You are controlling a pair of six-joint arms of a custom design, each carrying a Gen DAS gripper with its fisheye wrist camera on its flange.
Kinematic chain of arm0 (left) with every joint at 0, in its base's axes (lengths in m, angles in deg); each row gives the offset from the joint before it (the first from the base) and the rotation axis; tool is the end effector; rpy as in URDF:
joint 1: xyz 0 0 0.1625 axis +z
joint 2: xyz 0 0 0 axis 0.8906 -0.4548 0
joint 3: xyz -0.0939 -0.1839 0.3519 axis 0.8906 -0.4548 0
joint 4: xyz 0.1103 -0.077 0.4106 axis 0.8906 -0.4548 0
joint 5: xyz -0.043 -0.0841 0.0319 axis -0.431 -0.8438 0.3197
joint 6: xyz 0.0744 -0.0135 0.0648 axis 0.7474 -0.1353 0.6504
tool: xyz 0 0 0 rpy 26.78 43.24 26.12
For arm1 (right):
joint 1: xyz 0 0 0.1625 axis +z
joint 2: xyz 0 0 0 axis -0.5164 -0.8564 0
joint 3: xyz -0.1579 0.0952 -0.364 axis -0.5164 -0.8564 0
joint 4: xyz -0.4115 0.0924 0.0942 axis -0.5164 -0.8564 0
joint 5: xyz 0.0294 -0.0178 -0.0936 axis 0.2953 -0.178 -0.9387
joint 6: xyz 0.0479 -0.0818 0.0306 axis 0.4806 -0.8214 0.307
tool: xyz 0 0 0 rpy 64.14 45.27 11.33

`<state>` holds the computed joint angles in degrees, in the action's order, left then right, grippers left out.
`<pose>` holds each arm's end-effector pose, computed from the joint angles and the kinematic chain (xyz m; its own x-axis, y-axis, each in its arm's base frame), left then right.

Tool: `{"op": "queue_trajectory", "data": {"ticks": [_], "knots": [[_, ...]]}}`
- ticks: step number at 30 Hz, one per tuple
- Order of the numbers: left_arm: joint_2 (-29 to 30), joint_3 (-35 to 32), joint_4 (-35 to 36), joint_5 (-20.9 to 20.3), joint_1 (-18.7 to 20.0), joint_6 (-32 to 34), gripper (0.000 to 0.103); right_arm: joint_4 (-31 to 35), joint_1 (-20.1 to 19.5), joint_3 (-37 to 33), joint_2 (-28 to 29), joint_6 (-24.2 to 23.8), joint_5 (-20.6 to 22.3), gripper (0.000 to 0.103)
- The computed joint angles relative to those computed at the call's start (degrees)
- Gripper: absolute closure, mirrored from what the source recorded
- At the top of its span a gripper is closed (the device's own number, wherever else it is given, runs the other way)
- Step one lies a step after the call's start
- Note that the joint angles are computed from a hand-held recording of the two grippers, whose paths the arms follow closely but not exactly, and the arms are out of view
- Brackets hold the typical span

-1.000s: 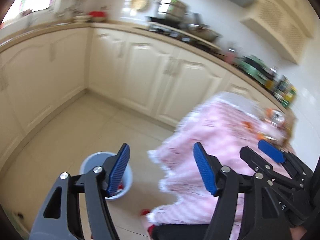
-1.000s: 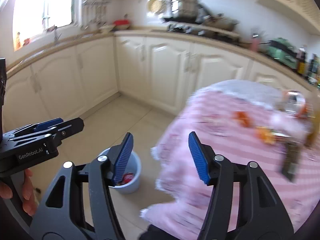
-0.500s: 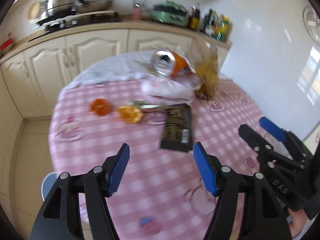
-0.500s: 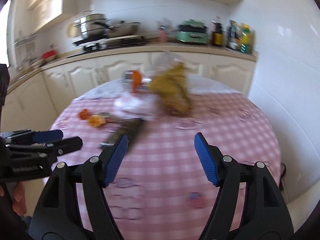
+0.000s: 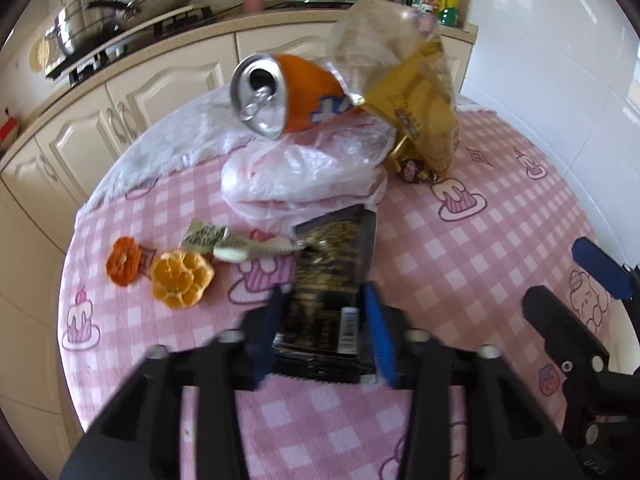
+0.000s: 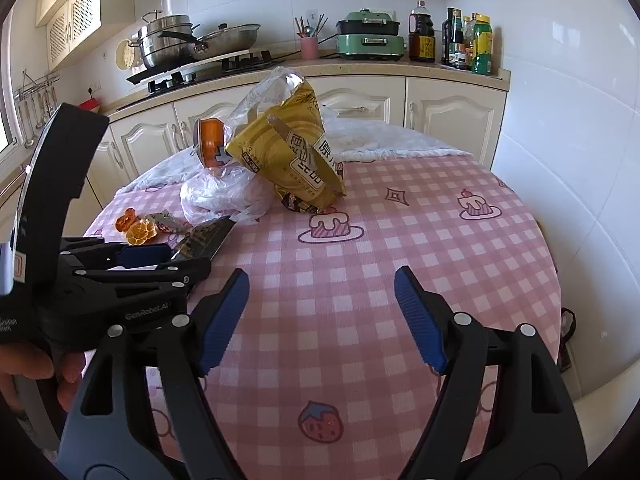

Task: Collect trash
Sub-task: 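Grasp the dark snack wrapper with the left gripper while the right grasps the small paper strip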

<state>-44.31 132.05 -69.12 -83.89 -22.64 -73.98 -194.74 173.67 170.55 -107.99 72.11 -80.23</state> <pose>-0.1796 -0.4263 0.4917 -0.6898 0.1967 -0.6968 0.5318 0.7907 -0.3033 0.5664 -0.3657 0.1206 -0.7661 -0.1455 0.6261 -0.5642 0.6187 -0.5467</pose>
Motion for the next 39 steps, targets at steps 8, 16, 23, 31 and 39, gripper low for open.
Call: {"op": "queue_trajectory", "data": {"ticks": [8,16,23,31,39], "knots": [[-8.1,2.4,-2.9,-1.8,-3.4,0.5,0.079,0.5,0.4,-2.0,1.1,-0.9,1.4,0.029],[-15.5,0.3,3.1,7.4,-7.1,-6.3,0.079,5.2,0.8,-11.3,7.6,-6.0,5.9,0.029],[-18.3,-1.2,4.5,9.4,-4.8,-7.8,0.079,15.3,0.3,-24.3,16.6,-14.7,5.6,0.041],[-19.7,-0.8,1.5,8.4,-2.5,-5.8,0.079,25.4,-0.9,-31.0,21.0,-15.1,6.1,0.088],[-21.4,-0.5,0.2,7.9,-2.7,-5.3,0.079,14.2,0.7,-25.4,17.3,-16.7,8.6,0.1]]}}
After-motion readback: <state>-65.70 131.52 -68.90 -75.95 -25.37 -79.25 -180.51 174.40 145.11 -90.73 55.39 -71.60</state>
